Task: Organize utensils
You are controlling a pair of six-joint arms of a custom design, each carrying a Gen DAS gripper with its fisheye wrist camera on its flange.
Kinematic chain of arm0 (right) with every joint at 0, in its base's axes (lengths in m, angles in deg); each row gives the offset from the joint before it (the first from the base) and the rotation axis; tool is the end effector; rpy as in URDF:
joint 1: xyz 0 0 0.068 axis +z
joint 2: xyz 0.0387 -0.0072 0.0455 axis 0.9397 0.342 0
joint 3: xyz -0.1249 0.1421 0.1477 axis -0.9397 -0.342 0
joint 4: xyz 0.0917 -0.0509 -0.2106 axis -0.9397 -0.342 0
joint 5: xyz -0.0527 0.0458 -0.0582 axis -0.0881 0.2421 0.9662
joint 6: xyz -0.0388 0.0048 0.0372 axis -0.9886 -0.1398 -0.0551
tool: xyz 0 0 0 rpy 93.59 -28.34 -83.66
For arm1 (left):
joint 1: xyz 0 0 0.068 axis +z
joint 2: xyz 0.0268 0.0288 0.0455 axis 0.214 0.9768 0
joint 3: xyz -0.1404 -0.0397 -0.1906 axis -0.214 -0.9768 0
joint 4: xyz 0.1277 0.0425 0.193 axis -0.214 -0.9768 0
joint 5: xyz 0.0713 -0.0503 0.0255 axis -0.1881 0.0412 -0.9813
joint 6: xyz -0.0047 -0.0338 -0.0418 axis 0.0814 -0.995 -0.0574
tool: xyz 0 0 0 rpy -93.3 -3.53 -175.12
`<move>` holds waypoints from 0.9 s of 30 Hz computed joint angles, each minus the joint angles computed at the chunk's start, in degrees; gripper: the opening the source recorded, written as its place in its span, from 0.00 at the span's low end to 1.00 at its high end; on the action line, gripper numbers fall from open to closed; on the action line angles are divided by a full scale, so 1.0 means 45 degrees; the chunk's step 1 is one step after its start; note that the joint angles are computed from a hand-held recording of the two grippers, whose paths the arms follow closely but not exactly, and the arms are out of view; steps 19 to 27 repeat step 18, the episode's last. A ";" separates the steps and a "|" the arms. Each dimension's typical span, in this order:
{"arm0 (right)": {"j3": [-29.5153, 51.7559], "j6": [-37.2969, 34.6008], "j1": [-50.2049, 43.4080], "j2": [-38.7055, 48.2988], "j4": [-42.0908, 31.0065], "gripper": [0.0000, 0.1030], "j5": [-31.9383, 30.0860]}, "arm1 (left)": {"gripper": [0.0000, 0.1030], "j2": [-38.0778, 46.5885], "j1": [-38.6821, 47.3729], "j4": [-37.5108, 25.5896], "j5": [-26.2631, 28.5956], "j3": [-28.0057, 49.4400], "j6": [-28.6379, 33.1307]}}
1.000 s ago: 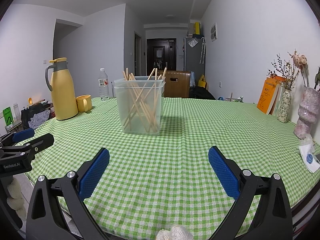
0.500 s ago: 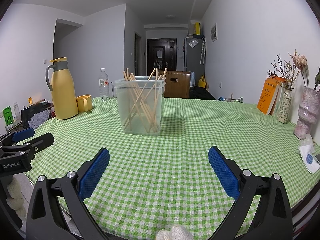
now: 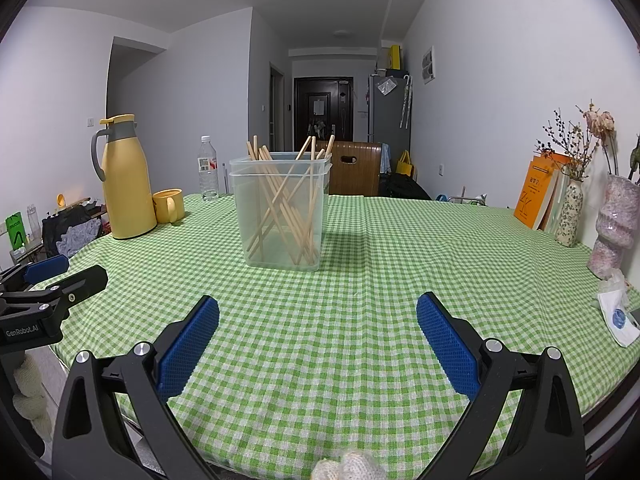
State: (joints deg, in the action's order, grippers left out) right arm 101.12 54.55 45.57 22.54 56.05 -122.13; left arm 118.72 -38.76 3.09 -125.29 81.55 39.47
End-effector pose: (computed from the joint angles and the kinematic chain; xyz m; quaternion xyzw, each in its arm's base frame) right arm 0.2122 -0.0689 0.3030 -0.1685 0.8077 0.1224 0.5517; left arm 0.1419 -0.1308 0.3340 -0.1133 0.8381 0.0270 0.5329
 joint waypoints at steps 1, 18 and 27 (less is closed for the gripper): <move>0.0010 -0.0009 -0.0005 0.0009 -0.0008 0.92 -0.0004 | 0.94 0.0003 -0.0021 0.0000 -0.0041 -0.0005 -0.0002; -0.0074 -0.0126 -0.0013 -0.0006 -0.0060 0.92 0.0018 | 0.94 -0.0270 0.0236 -0.0123 0.0215 -0.0180 -0.0328; -0.0074 -0.0126 -0.0013 -0.0006 -0.0060 0.92 0.0018 | 0.94 -0.0270 0.0236 -0.0123 0.0215 -0.0180 -0.0328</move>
